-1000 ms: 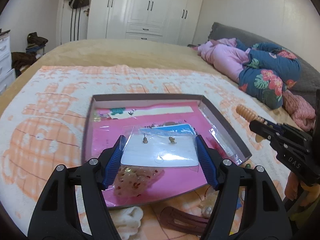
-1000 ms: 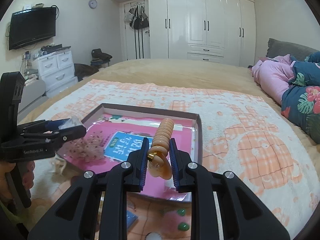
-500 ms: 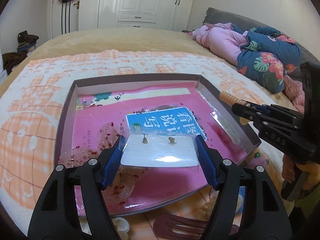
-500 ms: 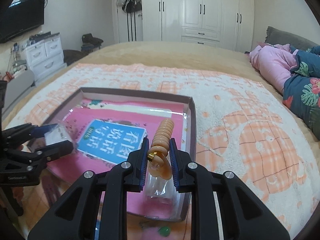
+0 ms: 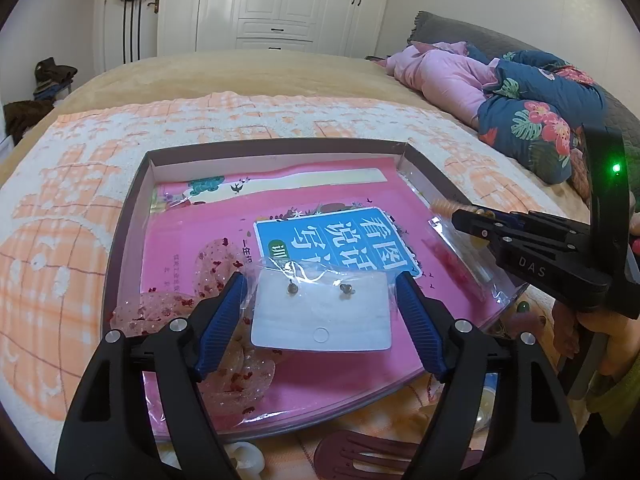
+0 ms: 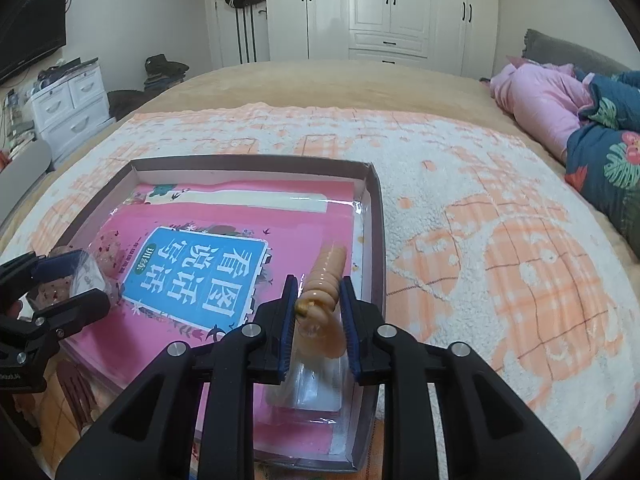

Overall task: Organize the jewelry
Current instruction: 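Open both tools to drop the card and hair tie in the box, then move both tools back toward the yellow bangles and pink pompom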

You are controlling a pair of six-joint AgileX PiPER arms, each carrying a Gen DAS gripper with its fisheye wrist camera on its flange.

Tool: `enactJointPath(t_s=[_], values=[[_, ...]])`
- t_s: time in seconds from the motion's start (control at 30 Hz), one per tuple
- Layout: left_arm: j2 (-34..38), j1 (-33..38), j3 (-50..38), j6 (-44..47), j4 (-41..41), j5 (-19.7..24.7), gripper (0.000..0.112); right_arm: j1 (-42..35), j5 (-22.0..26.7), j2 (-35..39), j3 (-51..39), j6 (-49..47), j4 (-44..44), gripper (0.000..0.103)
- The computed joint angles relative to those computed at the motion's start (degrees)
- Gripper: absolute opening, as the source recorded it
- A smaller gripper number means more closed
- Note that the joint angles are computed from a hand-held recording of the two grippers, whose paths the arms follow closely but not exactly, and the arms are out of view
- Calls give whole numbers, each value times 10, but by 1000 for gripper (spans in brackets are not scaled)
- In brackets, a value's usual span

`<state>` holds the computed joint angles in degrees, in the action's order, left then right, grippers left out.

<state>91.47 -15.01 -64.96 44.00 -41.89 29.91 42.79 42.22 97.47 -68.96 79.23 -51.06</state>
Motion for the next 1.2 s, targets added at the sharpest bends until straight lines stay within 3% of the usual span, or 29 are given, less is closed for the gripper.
enactJointPath(t_s=[0.07, 0.17, 0.23, 0.63, 0.87, 1.2], values=[[-1, 0, 1, 5, -5, -1, 72, 0, -3, -3, 3, 2, -4, 23], [-3, -1, 3, 9, -9, -2, 73, 10, -4, -18, 19, 29, -23, 37], [-5, 0, 4, 12, -13, -1, 75, 19, -4, -30, 29, 49, -40, 40], [-80, 40, 10, 42, -78, 20, 91, 121, 100, -117, 75, 171, -152, 67], [-140, 88, 21, 58, -122, 33, 92, 175, 164, -153, 92, 218, -188, 79], [-200, 134, 45, 63, -136, 53, 92, 245, 225, -178, 103, 246, -200, 81]])
